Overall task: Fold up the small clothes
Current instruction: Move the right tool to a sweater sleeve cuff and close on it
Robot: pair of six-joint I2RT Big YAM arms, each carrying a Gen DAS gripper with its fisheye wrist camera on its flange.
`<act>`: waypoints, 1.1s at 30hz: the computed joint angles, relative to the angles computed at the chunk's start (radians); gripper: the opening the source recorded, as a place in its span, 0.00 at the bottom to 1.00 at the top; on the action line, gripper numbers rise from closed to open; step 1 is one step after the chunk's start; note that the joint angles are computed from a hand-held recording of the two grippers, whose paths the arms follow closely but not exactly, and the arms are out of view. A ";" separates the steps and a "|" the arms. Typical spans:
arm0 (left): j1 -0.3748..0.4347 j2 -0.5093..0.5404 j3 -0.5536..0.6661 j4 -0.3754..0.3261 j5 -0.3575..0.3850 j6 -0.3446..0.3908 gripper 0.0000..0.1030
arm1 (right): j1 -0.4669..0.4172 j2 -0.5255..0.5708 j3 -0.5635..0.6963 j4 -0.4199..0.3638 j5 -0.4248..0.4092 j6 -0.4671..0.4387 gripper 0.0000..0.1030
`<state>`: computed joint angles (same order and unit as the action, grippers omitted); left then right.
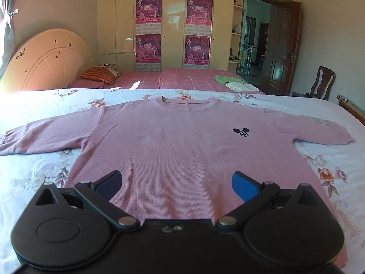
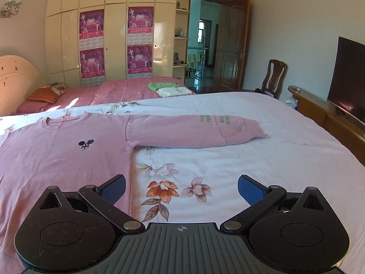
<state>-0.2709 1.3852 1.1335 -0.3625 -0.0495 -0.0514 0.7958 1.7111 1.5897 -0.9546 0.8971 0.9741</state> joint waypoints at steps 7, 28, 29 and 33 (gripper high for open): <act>-0.001 0.163 0.145 0.011 -0.011 -0.023 0.99 | -0.138 -0.007 -0.045 0.164 -0.059 -0.105 1.00; -0.031 0.438 0.411 -0.088 -0.118 -0.018 0.99 | -0.465 0.002 -0.165 0.367 -0.189 -0.085 0.65; -0.029 0.442 0.415 -0.096 -0.123 -0.016 0.99 | -0.481 -0.004 -0.177 0.375 -0.205 -0.058 0.65; -0.023 0.455 0.428 -0.120 -0.138 -0.012 0.99 | -0.537 -0.043 -0.251 0.450 -0.299 0.050 0.38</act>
<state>-0.2944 1.8399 1.5611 -0.4823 -0.1878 -0.0632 0.2593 1.6677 1.3383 -0.5043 0.5981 1.0241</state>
